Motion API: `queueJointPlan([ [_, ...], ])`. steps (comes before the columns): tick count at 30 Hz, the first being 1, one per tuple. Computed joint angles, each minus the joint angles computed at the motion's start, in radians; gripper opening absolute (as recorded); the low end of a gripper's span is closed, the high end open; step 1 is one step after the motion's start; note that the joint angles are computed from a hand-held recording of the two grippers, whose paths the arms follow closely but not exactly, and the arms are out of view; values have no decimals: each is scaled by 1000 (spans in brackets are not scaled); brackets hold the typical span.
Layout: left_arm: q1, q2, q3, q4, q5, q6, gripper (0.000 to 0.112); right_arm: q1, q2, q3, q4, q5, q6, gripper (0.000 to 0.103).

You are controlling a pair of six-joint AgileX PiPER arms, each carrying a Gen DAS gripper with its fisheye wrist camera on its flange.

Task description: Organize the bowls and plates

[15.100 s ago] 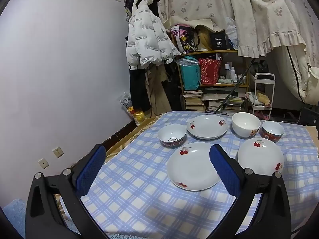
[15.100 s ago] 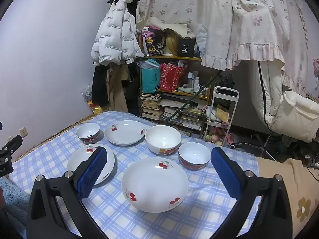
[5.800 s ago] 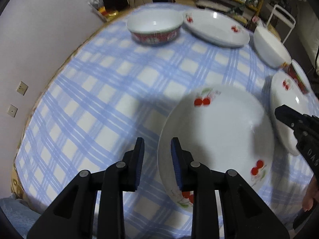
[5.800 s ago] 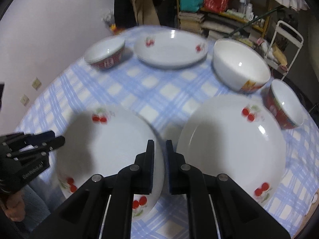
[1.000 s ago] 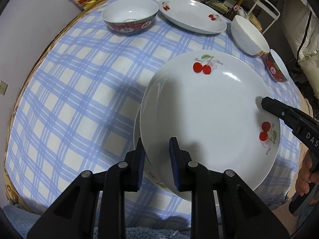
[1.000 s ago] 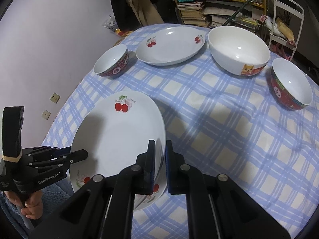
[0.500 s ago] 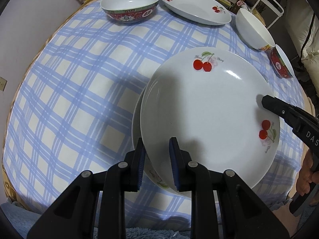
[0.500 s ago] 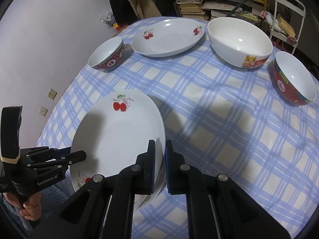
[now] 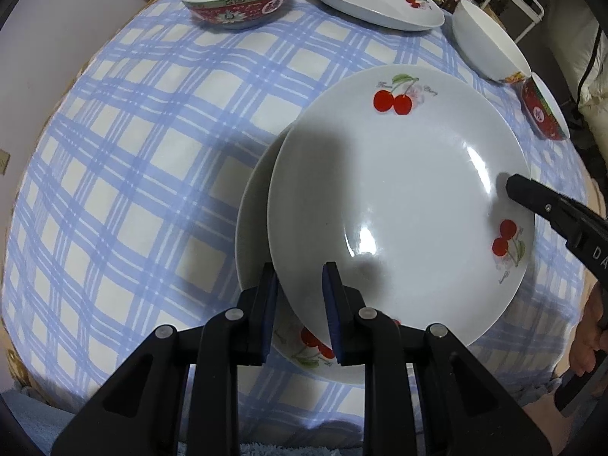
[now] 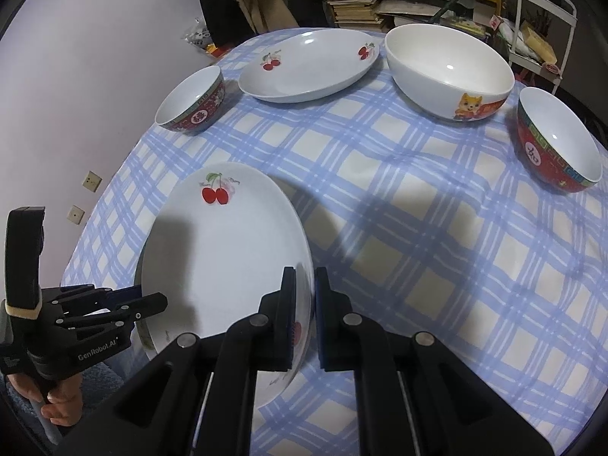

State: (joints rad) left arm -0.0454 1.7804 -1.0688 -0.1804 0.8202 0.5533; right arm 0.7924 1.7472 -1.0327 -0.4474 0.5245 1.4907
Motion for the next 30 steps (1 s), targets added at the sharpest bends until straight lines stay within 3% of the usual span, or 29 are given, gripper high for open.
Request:
queueJointPlan([
  [8, -22, -14, 18, 25, -34, -14, 23, 18, 11, -11, -29, 27, 33, 10],
  [30, 16, -38, 14, -9, -8, -8, 23, 57, 4, -16, -35, 80, 60, 10],
])
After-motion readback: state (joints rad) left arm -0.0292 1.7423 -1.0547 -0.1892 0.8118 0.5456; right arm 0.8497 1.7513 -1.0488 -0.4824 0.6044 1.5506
